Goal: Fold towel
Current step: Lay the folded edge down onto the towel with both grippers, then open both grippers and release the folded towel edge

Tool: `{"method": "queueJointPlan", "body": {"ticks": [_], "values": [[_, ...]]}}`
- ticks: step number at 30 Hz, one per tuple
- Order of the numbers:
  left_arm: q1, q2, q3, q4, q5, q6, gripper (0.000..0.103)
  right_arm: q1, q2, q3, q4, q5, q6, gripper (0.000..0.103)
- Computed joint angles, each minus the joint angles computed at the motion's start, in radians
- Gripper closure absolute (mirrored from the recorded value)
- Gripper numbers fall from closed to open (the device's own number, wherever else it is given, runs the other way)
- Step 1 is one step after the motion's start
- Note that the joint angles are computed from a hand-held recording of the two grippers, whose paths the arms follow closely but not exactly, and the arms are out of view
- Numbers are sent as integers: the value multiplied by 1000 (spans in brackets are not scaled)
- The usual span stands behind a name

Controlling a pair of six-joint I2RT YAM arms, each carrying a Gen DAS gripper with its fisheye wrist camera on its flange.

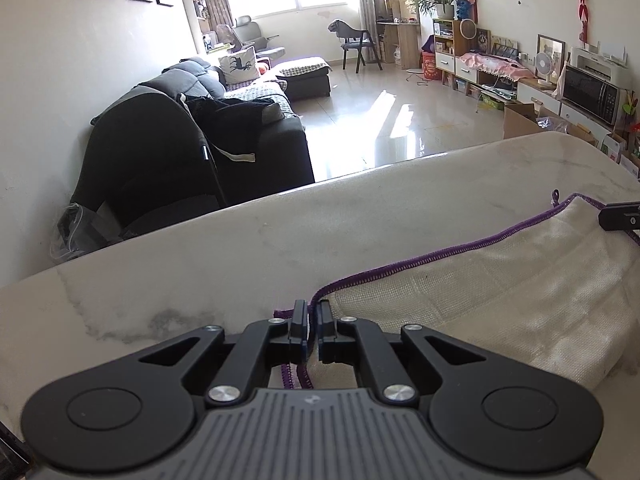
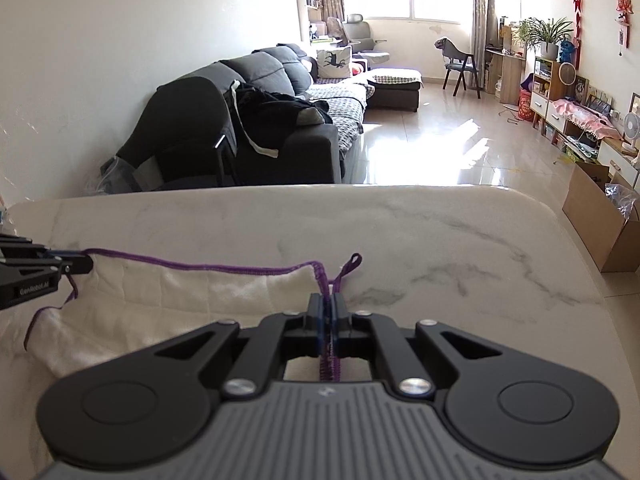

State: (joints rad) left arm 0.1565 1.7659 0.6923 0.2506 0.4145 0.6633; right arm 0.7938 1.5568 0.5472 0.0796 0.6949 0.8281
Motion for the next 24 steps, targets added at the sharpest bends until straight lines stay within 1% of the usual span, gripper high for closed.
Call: {"method": "queueJointPlan", "body": {"ticks": [4,6,8,9,11,13,14,15,18,19,20,21,23,24], "values": [[-3,16,19,-19,-17,4,89,-24,30,4,26,-14,-9,98],[0,17,18,-17,-28,1,77,-36,51,10,36,-21,-13,98],[11,13,7,9,-33,-11,70,-45,73,16,43,-26,-12,97],[17,8,6,8,-29,-10,70,-49,83,19,47,-28,-11,96],[32,-3,3,0,-21,-4,68,-58,104,19,61,-37,-6,92],[47,-17,-7,0,-14,8,61,-61,116,15,78,-34,-4,91],[55,-26,-15,4,-11,15,55,-60,118,11,86,-29,-3,87],[64,-37,-25,9,-7,21,54,-61,115,9,87,-29,2,81],[93,-78,-62,25,14,35,54,-59,101,1,81,-19,13,71],[106,-97,-79,34,33,37,54,-53,94,-1,74,-6,20,69],[119,-116,-95,42,52,39,57,-49,90,0,66,4,26,67],[135,-138,-110,41,76,42,64,-43,86,2,57,14,31,65],[167,-182,-121,-19,136,62,75,-25,79,11,30,45,40,65],[181,-199,-123,-53,164,74,77,-20,77,13,25,53,40,65]]}}
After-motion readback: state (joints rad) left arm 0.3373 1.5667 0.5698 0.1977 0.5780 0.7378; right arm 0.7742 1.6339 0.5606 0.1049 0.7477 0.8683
